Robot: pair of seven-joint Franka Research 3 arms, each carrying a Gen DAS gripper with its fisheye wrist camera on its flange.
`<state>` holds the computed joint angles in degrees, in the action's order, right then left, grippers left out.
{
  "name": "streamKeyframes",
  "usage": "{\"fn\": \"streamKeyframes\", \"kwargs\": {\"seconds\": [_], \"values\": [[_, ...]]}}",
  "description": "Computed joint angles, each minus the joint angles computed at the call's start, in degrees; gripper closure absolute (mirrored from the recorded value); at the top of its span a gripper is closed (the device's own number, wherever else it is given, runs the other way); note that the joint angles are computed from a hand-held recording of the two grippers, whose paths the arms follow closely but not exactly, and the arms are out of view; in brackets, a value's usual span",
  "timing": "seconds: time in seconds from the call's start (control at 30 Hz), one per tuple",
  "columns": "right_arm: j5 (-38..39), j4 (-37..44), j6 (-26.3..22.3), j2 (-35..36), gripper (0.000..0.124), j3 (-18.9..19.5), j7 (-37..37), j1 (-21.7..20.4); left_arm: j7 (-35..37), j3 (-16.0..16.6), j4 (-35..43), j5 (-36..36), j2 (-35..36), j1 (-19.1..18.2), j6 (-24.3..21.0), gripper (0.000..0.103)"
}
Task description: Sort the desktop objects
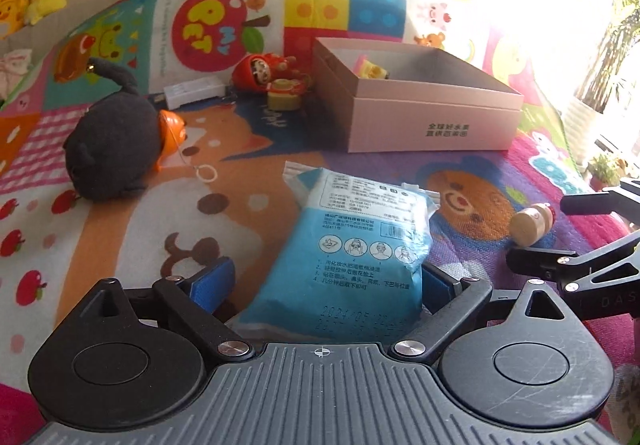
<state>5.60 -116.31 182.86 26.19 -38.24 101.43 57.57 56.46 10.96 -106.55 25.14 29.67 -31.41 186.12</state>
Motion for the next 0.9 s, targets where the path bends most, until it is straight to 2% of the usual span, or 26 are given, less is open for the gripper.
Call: {"fn": "streamKeyframes", "kwargs": {"seconds": [0.1, 0.2, 0.27, 0.4, 0.43, 0.5, 0.6, 0.67, 0.7, 0.73, 0.77, 0.8, 0.9], "values": [[-0.07, 0.46, -0.96, 0.18, 0.022, 0.08, 0.78, -0.22, 0.04, -1.13, -0.06, -0.25, -0.07, 1.14, -0.07, 0.003], [-1.18, 0.58, -1.29, 0.73, 0.021, -1.75, 2.14, 1.39, 0.15, -0.71, -0.22, -0.17, -0.10, 0.69, 0.14, 0.003], [-1.75, 0.68, -1.49, 0.90, 0.021, -2.23, 2.80, 1.79, 0.72, -1.60, -0.13, -0.11, -0.14, 1.55, -0.01, 0.003], [-2.70, 0.87, -1.84, 0.59, 0.021, -1.25, 3.70, 0.73, -0.69, 3.83, 0.07, -0.01, 0.17, -2.72, -0.49, 0.002], [-2.91, 0.95, -1.96, 0.42, 0.021, -0.63, 3.87, 0.10, -0.77, 3.19, -0.01, 0.03, 0.06, -2.02, -0.52, 0.002], [-3.36, 1.14, -2.27, 0.16, 0.021, 0.47, 4.52, -1.00, 0.18, -0.33, -0.40, 0.37, -0.32, 1.23, 0.16, 0.002], [-4.40, 1.26, -2.52, -0.11, 0.021, 1.49, 5.82, -2.07, 2.38, -2.51, -1.00, 0.87, -0.52, 2.88, 1.67, 0.002], [-5.19, 1.13, -2.38, -0.30, 0.021, 1.91, 6.52, -2.54, 4.34, -6.03, -0.81, 0.75, -0.44, 5.66, 1.45, 0.002], [-5.26, 1.13, -2.41, -0.68, 0.021, 3.20, 6.46, -3.81, 5.17, -7.79, -0.68, 0.59, -0.40, 7.04, 1.16, 0.002], [-4.88, 1.27, -2.58, -1.37, 0.021, 6.22, 5.92, -6.76, 5.85, -9.02, -0.51, 0.40, -0.30, 7.96, 0.82, 0.002], [-4.69, 1.25, -2.43, -1.95, 0.021, 8.82, 5.44, -9.32, 6.29, -9.16, -0.32, 0.23, -0.20, 7.94, 0.54, 0.002], [-5.10, 1.33, -2.66, -2.13, 0.021, 9.55, 5.32, -10.06, 6.50, -8.80, -0.11, 0.04, -0.11, 7.48, 0.20, 0.001], [-6.61, 1.68, -3.42, -2.09, 0.021, 9.35, 6.88, -9.97, 6.95, -9.28, 0.04, -0.33, -0.09, 7.79, -0.42, 0.001]]}}
